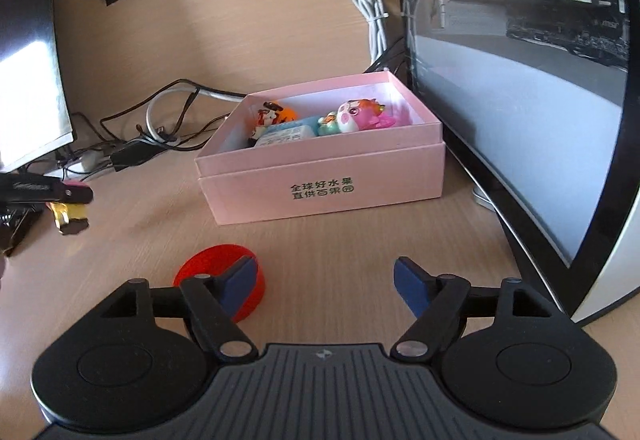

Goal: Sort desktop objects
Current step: 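Grasp the yellow cup toy with the left tool while the right tool holds the red lid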

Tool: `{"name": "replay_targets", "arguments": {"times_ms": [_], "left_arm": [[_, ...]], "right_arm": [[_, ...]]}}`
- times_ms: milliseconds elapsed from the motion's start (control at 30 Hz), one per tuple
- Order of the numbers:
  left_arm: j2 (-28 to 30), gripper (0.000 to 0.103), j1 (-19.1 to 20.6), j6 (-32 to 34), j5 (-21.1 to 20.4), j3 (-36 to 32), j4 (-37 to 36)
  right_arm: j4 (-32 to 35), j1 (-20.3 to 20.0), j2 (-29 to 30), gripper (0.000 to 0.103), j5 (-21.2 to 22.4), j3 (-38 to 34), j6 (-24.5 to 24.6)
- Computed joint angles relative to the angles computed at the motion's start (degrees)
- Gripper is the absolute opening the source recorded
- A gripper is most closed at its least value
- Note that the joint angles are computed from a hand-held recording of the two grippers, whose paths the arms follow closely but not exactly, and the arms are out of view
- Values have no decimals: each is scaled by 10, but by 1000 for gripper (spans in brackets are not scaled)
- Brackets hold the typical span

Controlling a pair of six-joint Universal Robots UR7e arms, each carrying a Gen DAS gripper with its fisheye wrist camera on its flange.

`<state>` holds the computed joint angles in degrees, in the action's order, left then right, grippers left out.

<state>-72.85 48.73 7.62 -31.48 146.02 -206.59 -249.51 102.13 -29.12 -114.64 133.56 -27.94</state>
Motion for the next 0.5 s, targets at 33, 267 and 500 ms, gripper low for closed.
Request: {"name": "replay_targets", "arguments": {"times_ms": [33, 267, 500], "left_arm": [[6, 58, -19, 5, 2, 20, -21], [133, 58, -119, 78, 42, 118, -238], [106, 62, -148, 9, 36, 157, -141]], "right_arm": [[0, 1, 1, 78, -2, -1, -3], [-17, 12, 15, 82, -13, -7, -21], [-20, 15, 19, 85, -17, -11, -33]]}}
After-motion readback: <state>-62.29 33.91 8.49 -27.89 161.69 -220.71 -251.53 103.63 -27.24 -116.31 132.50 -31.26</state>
